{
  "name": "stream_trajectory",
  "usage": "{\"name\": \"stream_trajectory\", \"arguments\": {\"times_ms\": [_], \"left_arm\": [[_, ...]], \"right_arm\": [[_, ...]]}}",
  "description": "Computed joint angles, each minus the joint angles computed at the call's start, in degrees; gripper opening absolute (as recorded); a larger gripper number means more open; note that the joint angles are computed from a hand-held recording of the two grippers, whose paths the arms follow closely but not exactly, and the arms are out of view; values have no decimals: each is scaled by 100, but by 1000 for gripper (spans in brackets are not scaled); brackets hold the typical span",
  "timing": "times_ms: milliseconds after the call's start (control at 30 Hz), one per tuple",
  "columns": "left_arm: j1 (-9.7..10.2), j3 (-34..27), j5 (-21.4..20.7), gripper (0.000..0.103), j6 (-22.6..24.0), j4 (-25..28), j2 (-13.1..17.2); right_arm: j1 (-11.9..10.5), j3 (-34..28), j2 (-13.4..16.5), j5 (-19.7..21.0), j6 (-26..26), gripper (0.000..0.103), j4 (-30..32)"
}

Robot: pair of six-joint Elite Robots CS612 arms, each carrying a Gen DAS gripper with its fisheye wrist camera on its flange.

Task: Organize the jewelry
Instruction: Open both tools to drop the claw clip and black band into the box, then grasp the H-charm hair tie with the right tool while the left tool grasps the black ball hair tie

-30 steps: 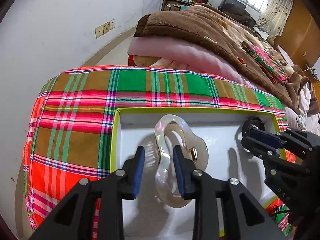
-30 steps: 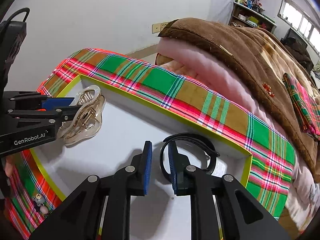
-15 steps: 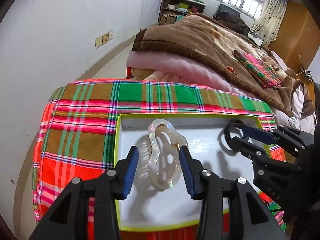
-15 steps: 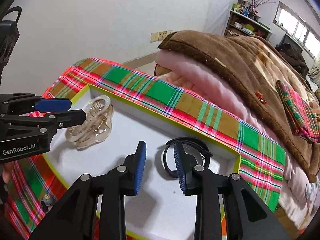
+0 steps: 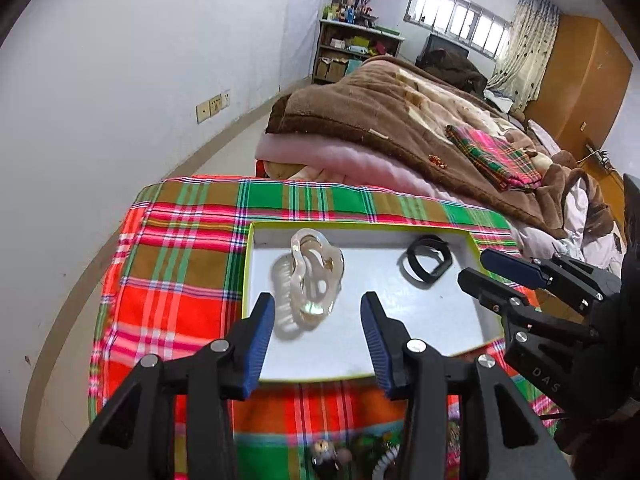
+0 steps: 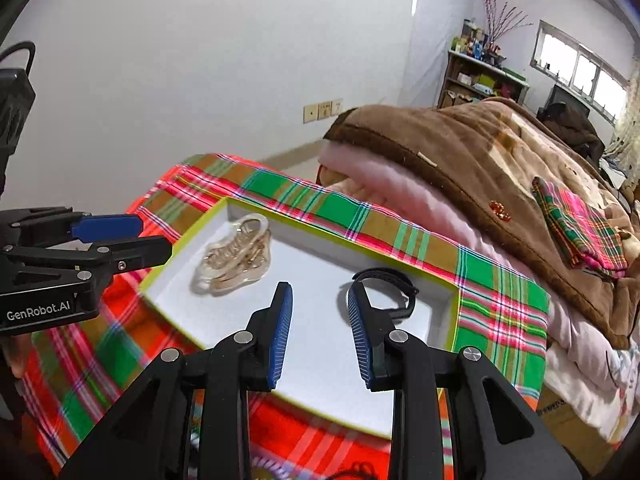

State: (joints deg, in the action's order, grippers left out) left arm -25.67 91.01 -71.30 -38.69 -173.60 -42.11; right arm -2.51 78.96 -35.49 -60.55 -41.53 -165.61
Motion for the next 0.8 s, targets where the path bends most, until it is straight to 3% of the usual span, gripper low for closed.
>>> {"name": "stream_trajectory", "arguments": {"times_ms": [233, 600, 667, 733, 800], "left_arm": [[-172, 513, 243, 47, -93, -580, -189], [-327, 1099, 254, 48, -414, -1375, -166], [-334, 1179, 188, 48, -510, -1484, -143], [-346, 1244, 146, 48, -624, -1515, -123], [-353, 1284, 71, 48, -652, -1579, -88]], "right_arm": [[-225, 624, -242, 404, 277, 30, -742], [-609, 1231, -255, 252, 930, 31, -1574], [-667, 1305, -219, 203, 1087, 36, -1676], [-700, 1348, -180, 84, 1182, 47, -1676], [-720, 1377, -135, -10, 1308, 47, -1692]]}}
